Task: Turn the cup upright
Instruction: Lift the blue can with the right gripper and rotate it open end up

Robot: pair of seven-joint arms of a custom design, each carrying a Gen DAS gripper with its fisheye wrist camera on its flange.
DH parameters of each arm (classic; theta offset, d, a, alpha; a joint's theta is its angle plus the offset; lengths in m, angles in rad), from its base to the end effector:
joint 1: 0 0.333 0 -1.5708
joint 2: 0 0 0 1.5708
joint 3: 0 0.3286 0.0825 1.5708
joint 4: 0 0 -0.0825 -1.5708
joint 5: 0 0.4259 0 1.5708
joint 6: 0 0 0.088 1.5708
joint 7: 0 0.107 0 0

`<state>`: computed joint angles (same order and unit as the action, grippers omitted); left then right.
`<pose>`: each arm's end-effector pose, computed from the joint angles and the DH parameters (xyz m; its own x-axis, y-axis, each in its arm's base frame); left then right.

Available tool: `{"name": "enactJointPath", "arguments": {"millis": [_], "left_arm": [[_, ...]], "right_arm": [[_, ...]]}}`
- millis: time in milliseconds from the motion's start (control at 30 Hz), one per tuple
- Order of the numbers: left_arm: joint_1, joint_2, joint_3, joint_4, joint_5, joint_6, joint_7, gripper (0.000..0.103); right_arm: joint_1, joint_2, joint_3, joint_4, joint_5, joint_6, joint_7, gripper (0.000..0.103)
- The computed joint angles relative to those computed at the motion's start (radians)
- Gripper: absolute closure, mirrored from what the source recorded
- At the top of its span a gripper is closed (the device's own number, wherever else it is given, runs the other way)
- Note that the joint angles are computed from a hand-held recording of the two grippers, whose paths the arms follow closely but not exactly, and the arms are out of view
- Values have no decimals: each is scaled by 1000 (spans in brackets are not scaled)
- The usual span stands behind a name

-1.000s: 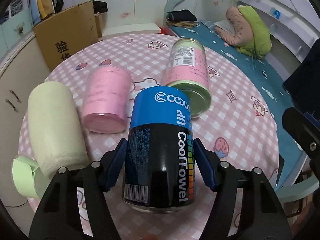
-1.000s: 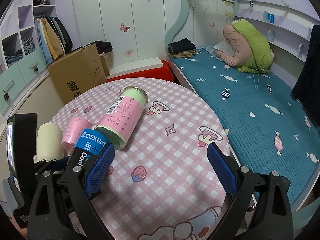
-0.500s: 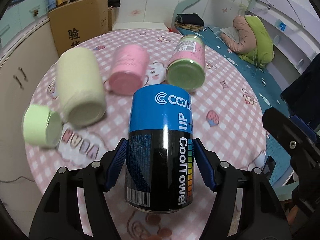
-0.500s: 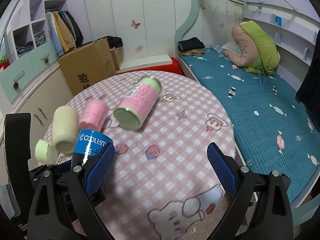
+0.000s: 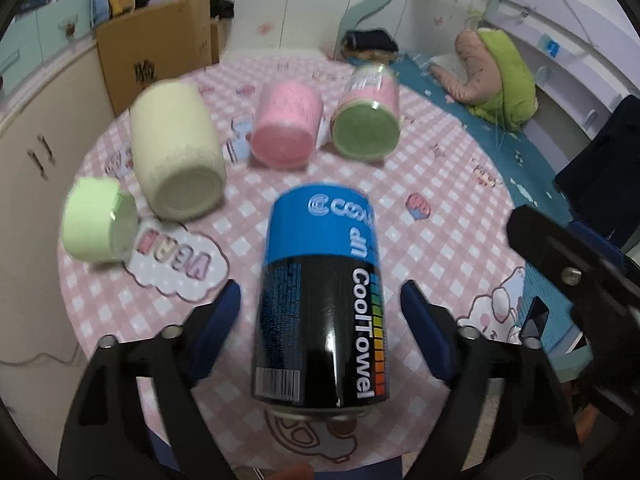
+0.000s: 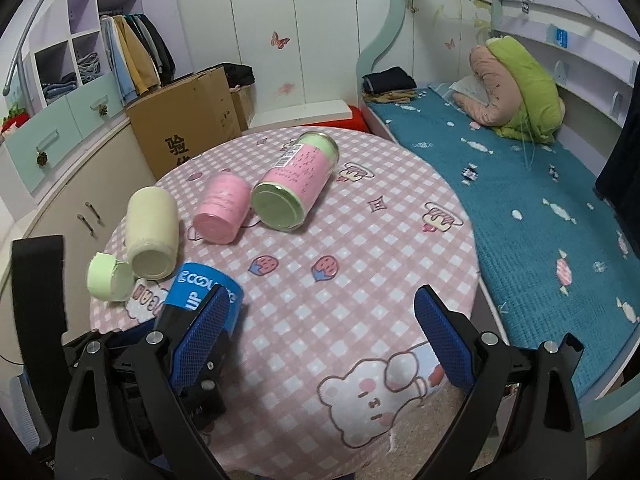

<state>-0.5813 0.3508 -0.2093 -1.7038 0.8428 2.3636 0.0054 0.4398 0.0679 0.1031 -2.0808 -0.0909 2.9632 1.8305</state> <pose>0.5262 -0.4968 0.4209 0.2276 -0.9646 0.1334 -0.7443 -0.2607 -0.6148 0.5492 0.3372 0.4823 0.3991 -0.9091 -0.1194 -0.6669 -0.1985 -0.7183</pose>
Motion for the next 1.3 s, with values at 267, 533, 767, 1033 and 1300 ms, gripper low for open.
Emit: {"name": "enactJointPath", "arguments": {"millis": [267,533,767,1033,1300], "left_arm": [[6,-132,-14,-124,91,-18,-49,13],[67,-256,-55,-247,114,-127,-125,13],[148,-326,-71,-346,87,-50,-143,13],[186,-329,-81,-377,100,-2,-153,13],[187,-303,-75,-356,97,2,-133,13]], "right_arm": [[9,-10,21,9,100,10,-60,13],[32,52,43,92,180,-69,-110,13],[37,150,73,203,334,-198,-217,13],[36,225,82,290,445,-306,-257,13],[28,250,82,318,496,-344,-293,13]]}}
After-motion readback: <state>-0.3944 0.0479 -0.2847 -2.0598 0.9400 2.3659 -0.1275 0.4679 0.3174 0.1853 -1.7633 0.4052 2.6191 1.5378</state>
